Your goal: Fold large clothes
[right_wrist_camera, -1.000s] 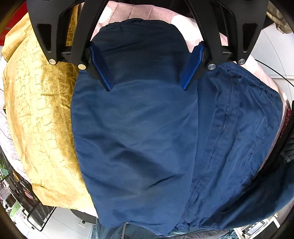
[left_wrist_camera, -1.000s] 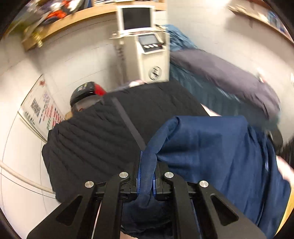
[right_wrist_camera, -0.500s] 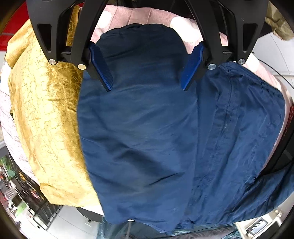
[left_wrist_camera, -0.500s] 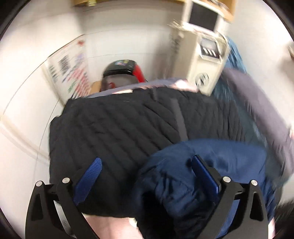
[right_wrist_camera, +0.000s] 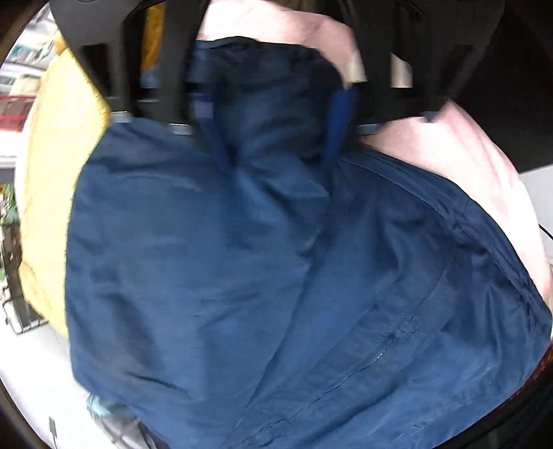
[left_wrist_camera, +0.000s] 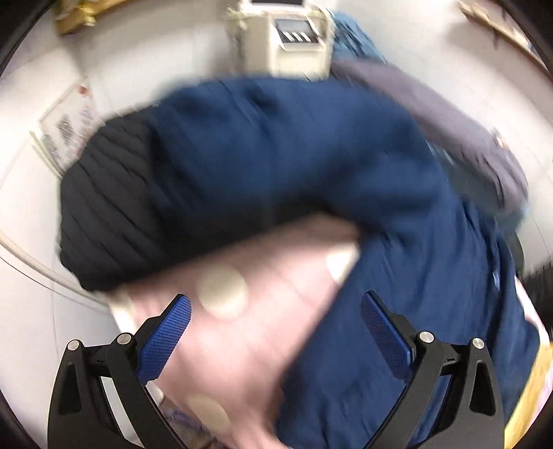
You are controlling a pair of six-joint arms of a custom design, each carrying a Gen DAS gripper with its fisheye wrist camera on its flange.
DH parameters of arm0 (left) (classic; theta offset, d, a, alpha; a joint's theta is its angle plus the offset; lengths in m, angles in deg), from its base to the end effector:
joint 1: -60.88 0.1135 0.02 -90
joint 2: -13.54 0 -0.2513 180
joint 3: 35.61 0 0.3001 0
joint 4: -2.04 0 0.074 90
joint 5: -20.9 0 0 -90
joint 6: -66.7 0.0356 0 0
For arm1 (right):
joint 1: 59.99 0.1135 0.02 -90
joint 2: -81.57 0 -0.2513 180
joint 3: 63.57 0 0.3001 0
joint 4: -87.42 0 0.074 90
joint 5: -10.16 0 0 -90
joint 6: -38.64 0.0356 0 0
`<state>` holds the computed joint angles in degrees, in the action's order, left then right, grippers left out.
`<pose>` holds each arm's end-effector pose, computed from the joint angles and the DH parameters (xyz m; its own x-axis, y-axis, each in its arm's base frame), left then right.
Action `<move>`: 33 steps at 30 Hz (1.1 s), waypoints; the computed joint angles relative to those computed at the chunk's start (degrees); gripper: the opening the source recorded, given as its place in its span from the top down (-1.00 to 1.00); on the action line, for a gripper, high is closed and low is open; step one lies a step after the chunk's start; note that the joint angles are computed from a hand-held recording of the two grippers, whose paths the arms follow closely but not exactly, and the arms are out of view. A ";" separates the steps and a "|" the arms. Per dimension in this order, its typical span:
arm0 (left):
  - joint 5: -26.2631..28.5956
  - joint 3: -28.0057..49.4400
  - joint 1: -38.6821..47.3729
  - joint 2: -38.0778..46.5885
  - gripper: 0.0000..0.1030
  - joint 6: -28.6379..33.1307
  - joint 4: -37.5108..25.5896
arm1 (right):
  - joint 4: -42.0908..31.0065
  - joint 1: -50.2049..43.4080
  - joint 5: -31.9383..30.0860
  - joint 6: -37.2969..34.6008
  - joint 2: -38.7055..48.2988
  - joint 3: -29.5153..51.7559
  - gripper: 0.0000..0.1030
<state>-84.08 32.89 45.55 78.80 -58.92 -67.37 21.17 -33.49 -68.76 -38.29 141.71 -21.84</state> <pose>0.2515 -0.0594 0.2595 -0.8072 -0.3621 -0.4661 -0.3881 0.9206 -0.0431 0.1729 0.0785 0.1282 -0.9634 -0.2323 -0.1339 -0.2094 0.9637 -0.1653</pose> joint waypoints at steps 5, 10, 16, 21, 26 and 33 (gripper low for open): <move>1.03 -2.96 -8.63 -0.21 -0.87 -4.64 -0.64 | -8.96 -16.71 -7.49 -7.24 -16.12 3.48 0.86; -0.14 -2.95 -14.36 1.27 -0.87 -7.28 -1.95 | -13.14 -44.02 -17.28 -21.52 -18.56 17.44 0.87; -0.93 -3.36 -17.52 1.16 -0.87 -10.10 -2.89 | -6.39 -70.14 -23.87 -30.78 -3.02 35.51 0.87; -1.63 -5.31 -16.76 -1.61 -0.87 -10.20 -4.70 | -1.73 -78.68 -21.09 -30.90 15.54 46.50 0.86; 1.88 -9.75 -11.53 -5.09 -0.87 -8.47 -5.36 | 0.72 -77.76 -15.80 -22.94 24.26 47.06 -0.04; 7.52 -16.35 -1.79 -9.51 -0.87 -3.80 -4.50 | 5.07 -75.73 -24.63 -18.84 5.73 32.12 -0.57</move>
